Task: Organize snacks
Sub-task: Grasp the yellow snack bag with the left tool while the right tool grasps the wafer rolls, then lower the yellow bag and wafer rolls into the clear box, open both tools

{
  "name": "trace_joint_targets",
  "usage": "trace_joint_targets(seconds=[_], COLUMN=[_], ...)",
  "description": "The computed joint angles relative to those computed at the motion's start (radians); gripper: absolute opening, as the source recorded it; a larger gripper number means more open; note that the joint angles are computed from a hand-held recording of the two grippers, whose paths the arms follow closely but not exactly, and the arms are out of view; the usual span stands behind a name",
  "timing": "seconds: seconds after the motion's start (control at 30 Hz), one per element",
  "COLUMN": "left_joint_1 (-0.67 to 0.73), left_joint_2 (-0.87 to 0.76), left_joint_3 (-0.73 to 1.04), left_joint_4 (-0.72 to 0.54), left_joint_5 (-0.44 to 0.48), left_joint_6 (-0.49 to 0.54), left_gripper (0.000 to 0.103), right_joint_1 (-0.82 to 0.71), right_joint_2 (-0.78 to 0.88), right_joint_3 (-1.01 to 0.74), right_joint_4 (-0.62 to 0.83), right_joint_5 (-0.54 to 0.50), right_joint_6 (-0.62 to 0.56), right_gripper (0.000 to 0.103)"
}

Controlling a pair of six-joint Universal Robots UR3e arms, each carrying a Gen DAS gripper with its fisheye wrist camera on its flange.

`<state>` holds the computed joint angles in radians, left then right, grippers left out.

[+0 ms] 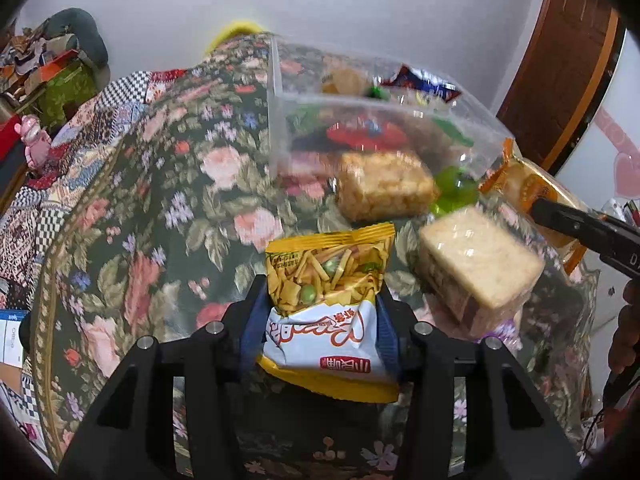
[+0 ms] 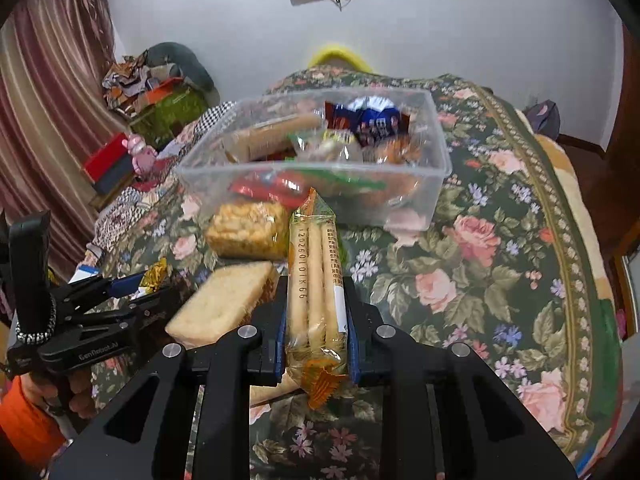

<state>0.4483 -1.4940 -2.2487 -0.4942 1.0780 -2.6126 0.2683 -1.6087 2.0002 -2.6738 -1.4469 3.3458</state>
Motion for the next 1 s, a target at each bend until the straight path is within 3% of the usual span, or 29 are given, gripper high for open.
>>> trace_joint_targets(seconds=[0.43,1.0], left_joint_1=[-0.046,-0.204], left_joint_2=[-0.049,-0.401], left_joint_3=[0.244,0.752], left_joint_4=[-0.059,-0.07], left_joint_5=[-0.045,0.067], left_joint_6=[-0.086,-0.202], left_gripper=[0.049,0.049], right_joint_1=[-0.036,-0.099], right_joint_2=[0.015,0.182], right_joint_3=[-0.108,-0.333], right_joint_4=[0.003,0.016], right_joint_5=[-0.045,-0.078], right_joint_6=[-0.026,-0.073], right_gripper=[0.021,0.021])
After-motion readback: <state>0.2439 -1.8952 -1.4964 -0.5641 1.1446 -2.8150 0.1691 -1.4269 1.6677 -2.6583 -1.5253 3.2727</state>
